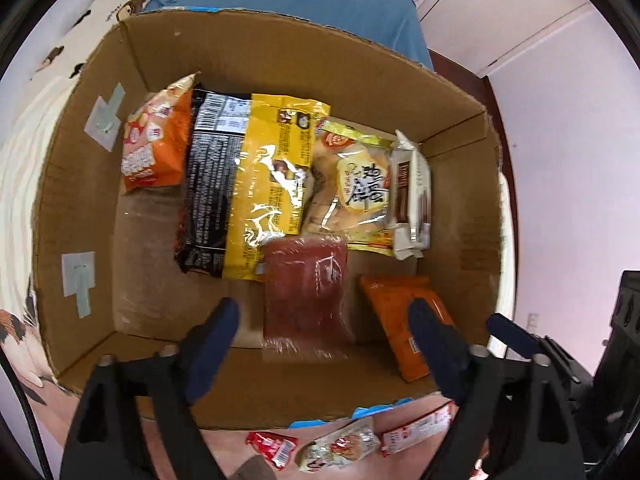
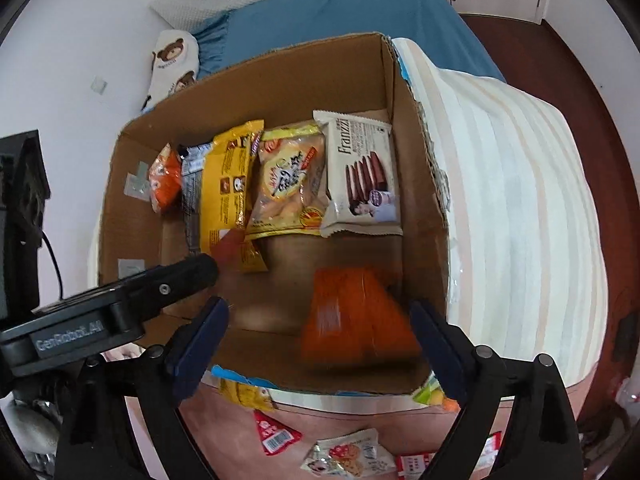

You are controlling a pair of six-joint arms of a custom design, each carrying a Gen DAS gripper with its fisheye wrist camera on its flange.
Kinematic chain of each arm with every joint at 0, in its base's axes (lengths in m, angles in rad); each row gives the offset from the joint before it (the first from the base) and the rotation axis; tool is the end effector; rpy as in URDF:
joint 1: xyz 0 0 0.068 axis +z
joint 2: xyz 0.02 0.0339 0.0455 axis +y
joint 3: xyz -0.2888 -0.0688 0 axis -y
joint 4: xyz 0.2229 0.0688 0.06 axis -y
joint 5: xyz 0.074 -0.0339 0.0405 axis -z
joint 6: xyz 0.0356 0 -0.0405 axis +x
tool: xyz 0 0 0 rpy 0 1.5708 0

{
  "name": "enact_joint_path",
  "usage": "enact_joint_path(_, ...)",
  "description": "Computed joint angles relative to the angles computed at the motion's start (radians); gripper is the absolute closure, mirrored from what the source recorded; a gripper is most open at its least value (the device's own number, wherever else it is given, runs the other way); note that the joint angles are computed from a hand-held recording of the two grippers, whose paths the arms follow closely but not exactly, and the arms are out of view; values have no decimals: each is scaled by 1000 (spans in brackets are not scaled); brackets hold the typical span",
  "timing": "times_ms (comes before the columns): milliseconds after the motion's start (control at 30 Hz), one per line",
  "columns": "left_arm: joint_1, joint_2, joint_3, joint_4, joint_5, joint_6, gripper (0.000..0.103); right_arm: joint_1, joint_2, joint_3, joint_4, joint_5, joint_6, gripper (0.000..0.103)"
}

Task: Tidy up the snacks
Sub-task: 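Lower both packets into the box and open both tools, then move both tools back toward the remaining snacks on the bed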

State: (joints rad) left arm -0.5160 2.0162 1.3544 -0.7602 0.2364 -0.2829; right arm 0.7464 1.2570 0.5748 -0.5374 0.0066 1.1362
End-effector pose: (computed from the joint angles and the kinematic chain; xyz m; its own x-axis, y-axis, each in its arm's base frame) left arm 0.3205 -0.1914 0.1771 -0.9683 0.2373 -0.0777 0.2495 0.9318 -0.2638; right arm 0.1319 0.1216 0.1913 -0.9046 0.3988 -0.1505 0.3401 0.8880 0.3094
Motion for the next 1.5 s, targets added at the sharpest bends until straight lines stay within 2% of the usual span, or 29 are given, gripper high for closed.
enact_joint_path(200, 8, -36, -27, -7, -2, 2, 15, 19, -7, 6, -12, 3, 21, 9)
enact_joint_path(367, 4, -104, -52, -22, -43, 15, 15, 68, -31, 37, -71, 49, 57, 9)
enact_joint_path(600, -21, -273, -142, 14, -142, 7, 15, 263, -82, 133, -267, 237, 206, 9)
enact_joint_path(900, -120, -558, -283, 35, -336, -19, 15, 634, -71, 336, -633, 499, 570, 9)
enact_joint_path(1067, -176, -691, -317, -2, -410, -45, 15, 825, -12, 459, -817, 577, 775, 9)
enact_joint_path(1200, -214, -776, -322, -56, -430, -77, 15, 955, 32, 535, -925, 614, 934, 9)
enact_joint_path(1367, -276, -864, -362, -119, -459, -148, 15, 1124, 61, 552, -972, 613, 1157, 9)
enact_joint_path(1467, -341, -900, -437, -134, -505, -213, 15, 1219, 58, 487, -921, 572, 1287, 9)
enact_joint_path(1500, -372, -906, -468, -132, -517, -240, 15, 1272, 50, 437, -878, 552, 1367, 9)
